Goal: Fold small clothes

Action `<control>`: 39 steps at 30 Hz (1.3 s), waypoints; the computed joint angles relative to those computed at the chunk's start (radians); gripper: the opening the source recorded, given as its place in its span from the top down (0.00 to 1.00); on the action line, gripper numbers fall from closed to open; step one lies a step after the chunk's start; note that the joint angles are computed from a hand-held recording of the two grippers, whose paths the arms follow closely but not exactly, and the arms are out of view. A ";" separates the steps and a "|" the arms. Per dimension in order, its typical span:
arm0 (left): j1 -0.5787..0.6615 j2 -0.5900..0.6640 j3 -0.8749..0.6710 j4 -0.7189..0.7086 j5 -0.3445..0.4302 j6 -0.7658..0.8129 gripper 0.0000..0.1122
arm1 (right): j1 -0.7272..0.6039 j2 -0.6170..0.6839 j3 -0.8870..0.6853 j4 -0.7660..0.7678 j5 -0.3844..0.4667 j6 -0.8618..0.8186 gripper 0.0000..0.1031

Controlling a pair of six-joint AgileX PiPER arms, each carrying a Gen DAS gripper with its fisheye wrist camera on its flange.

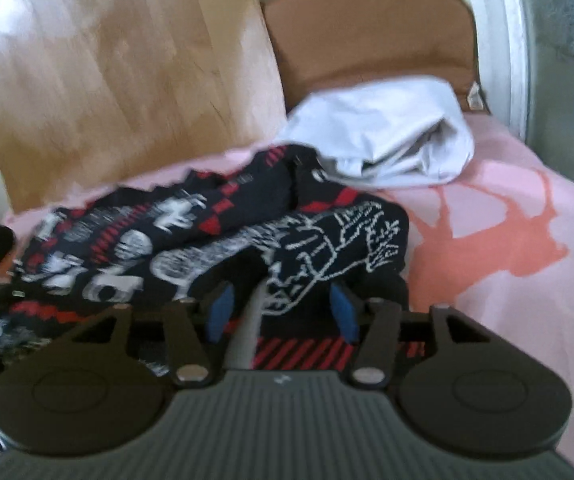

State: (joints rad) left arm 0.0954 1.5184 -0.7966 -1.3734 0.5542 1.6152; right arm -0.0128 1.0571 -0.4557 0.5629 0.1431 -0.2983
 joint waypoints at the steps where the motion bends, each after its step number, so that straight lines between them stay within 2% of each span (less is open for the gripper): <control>1: 0.001 -0.001 0.000 0.000 0.002 -0.001 0.33 | -0.026 0.031 -0.013 0.096 0.013 -0.100 0.61; 2: 0.000 -0.001 0.001 -0.003 0.003 0.001 0.32 | -0.050 0.047 -0.022 0.178 0.005 -0.200 0.81; 3: 0.001 0.001 0.001 -0.006 0.005 0.003 0.32 | -0.091 0.062 -0.042 0.224 0.016 -0.300 0.94; 5: 0.002 0.004 -0.001 -0.010 0.011 0.000 0.30 | -0.215 0.046 -0.073 0.394 0.043 -0.500 0.94; 6: 0.002 0.004 -0.001 -0.011 0.014 -0.003 0.30 | -0.315 0.041 -0.098 0.459 0.103 -0.562 0.94; 8: 0.008 0.008 -0.003 -0.013 0.025 -0.006 0.29 | -0.515 0.057 -0.171 0.548 0.298 -0.578 0.94; 10: 0.014 0.011 -0.006 -0.012 0.036 -0.008 0.28 | -0.630 0.101 -0.248 0.558 0.498 -0.552 0.94; 13: 0.023 0.019 -0.013 -0.009 0.058 -0.019 0.26 | -0.705 0.161 -0.373 0.528 0.791 -0.486 0.94; 14: 0.032 0.023 -0.017 -0.007 0.072 -0.025 0.26 | -0.692 0.176 -0.417 0.518 0.852 -0.444 0.94; 16: 0.050 0.033 -0.025 -0.010 0.105 -0.032 0.26 | -0.644 0.190 -0.481 0.514 0.910 -0.362 0.94; 17: 0.063 0.040 -0.030 -0.013 0.127 -0.040 0.26 | -0.595 0.202 -0.522 0.521 0.922 -0.316 0.94; 19: 0.086 0.056 -0.042 -0.015 0.166 -0.058 0.26 | -0.455 0.223 -0.589 0.525 0.877 -0.244 0.94; 21: 0.112 0.074 -0.054 -0.021 0.209 -0.078 0.26 | -0.294 0.288 -0.678 0.536 0.817 -0.172 0.94; 23: 0.134 0.092 -0.064 -0.029 0.249 -0.094 0.26 | -0.119 0.397 -0.778 0.556 0.711 -0.102 0.92; 24: 0.144 0.101 -0.069 -0.033 0.267 -0.097 0.26 | -0.049 0.439 -0.816 0.553 0.651 -0.066 0.86; 25: 0.154 0.110 -0.074 -0.036 0.286 -0.100 0.26 | 0.013 0.490 -0.867 0.511 0.597 -0.007 0.75; 27: 0.181 0.134 -0.086 -0.044 0.335 -0.109 0.26 | 0.095 0.584 -0.981 0.342 0.555 0.124 0.62; 28: 0.194 0.142 -0.089 -0.046 0.357 -0.114 0.26 | 0.111 0.591 -0.984 0.295 0.530 0.148 0.62; 32: 0.231 0.185 -0.119 -0.045 0.433 -0.154 0.26 | 0.070 0.469 -0.824 0.314 0.521 -0.008 0.62; 35: 0.238 0.201 -0.133 -0.044 0.458 -0.168 0.26 | 0.040 0.347 -0.665 0.289 0.566 -0.156 0.59; 37: 0.237 0.205 -0.136 -0.046 0.462 -0.173 0.26 | 0.076 0.327 -0.586 0.267 0.545 -0.234 0.59; 39: 0.239 0.205 -0.136 -0.046 0.463 -0.170 0.26 | 0.128 0.296 -0.508 0.178 0.485 -0.235 0.57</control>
State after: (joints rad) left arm 0.3344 1.7235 -0.9325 -1.4192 1.0170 1.4448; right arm 0.1154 1.3531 -0.9633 0.7412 0.6280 -0.5337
